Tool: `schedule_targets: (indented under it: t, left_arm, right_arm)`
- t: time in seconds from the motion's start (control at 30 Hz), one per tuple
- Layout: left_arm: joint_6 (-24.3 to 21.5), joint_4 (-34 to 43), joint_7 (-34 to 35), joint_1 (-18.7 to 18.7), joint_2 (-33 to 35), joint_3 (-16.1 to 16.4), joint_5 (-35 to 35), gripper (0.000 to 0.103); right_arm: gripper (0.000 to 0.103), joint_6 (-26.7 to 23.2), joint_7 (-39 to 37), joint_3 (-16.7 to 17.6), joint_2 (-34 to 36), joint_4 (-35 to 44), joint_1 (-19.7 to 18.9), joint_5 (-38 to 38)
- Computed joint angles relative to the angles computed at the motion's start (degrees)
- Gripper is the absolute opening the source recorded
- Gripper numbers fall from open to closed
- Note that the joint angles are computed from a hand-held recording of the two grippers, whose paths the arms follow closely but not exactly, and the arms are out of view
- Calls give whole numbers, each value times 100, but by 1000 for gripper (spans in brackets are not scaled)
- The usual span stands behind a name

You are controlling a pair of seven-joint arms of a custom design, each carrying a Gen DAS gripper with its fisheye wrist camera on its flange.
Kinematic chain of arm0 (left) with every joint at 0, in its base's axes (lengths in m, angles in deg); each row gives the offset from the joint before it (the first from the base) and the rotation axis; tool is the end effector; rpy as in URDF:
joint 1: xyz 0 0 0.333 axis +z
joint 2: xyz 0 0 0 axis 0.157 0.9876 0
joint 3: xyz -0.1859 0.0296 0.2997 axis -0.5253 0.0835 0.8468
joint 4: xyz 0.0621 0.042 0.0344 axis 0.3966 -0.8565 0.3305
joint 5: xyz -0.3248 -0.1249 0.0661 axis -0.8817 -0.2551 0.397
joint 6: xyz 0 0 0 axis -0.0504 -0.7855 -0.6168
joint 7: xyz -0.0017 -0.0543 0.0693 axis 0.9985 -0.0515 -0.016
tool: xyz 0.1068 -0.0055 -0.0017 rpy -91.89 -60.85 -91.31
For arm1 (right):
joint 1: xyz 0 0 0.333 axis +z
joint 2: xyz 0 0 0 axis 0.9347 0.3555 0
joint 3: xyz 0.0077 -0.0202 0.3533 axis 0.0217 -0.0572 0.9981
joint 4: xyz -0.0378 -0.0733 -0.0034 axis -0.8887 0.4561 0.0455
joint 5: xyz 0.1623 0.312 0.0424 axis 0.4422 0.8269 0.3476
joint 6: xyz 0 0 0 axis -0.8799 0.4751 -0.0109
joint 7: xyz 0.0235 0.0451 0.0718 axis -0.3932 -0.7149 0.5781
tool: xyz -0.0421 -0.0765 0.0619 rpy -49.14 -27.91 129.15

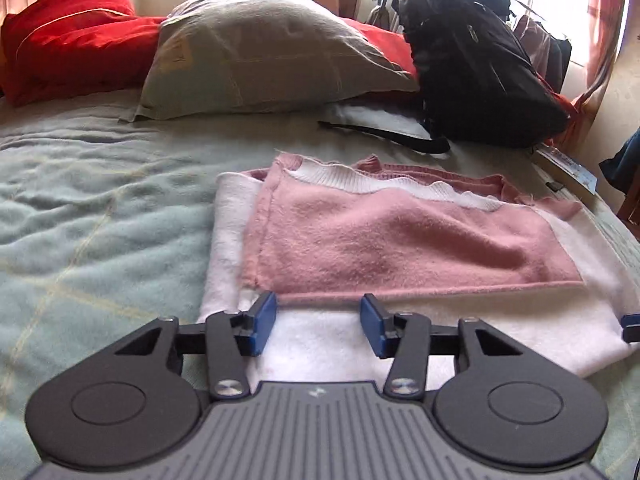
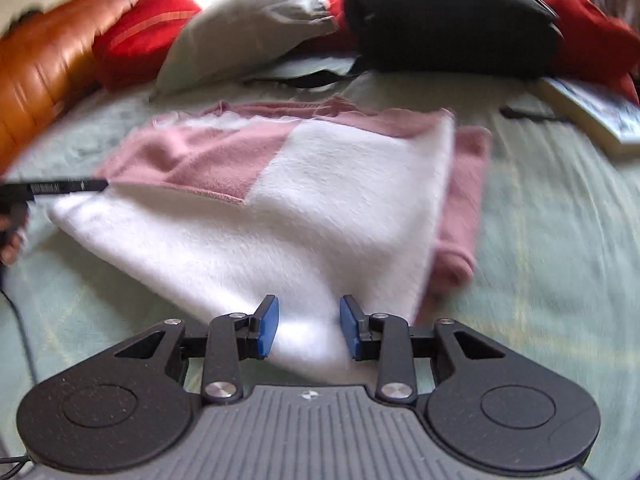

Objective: Fold clothes

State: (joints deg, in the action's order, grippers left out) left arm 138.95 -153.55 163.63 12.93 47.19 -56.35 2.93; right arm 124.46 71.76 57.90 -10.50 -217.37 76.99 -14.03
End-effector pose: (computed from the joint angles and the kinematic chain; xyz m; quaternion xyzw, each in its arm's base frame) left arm 0.6013 -0.0772 0.4454 -0.5209 0.7536 -0.3685 0.1583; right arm 0.4329 0.1680 0.4662 -0.6583 0.6635 -0.1694 0.3125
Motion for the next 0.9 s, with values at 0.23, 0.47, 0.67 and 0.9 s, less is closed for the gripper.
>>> schedule_targets:
  t: [0.23,0.47,0.67,0.9]
  left_arm:
    - [192,-193,664,-36,-482,-273,9,55]
    - [-1522,1415,-283,-527,516,-53,175,61]
    - [-706,1799,-1956,-816,1204,400,1301,53]
    - [-347,1526,-2448,-526,1060,335,2114,64]
  right_arm:
    - [43,182,1008,1456,-137,299,-1647,-1616]
    - [43,238,3246,2233,1203,2000,-2710,-4556]
    - [43,-390,2991,1584,1811,2372,-2245,-3833]
    - [39,-136,3015,1325,1350,1854,-2320,-3199]
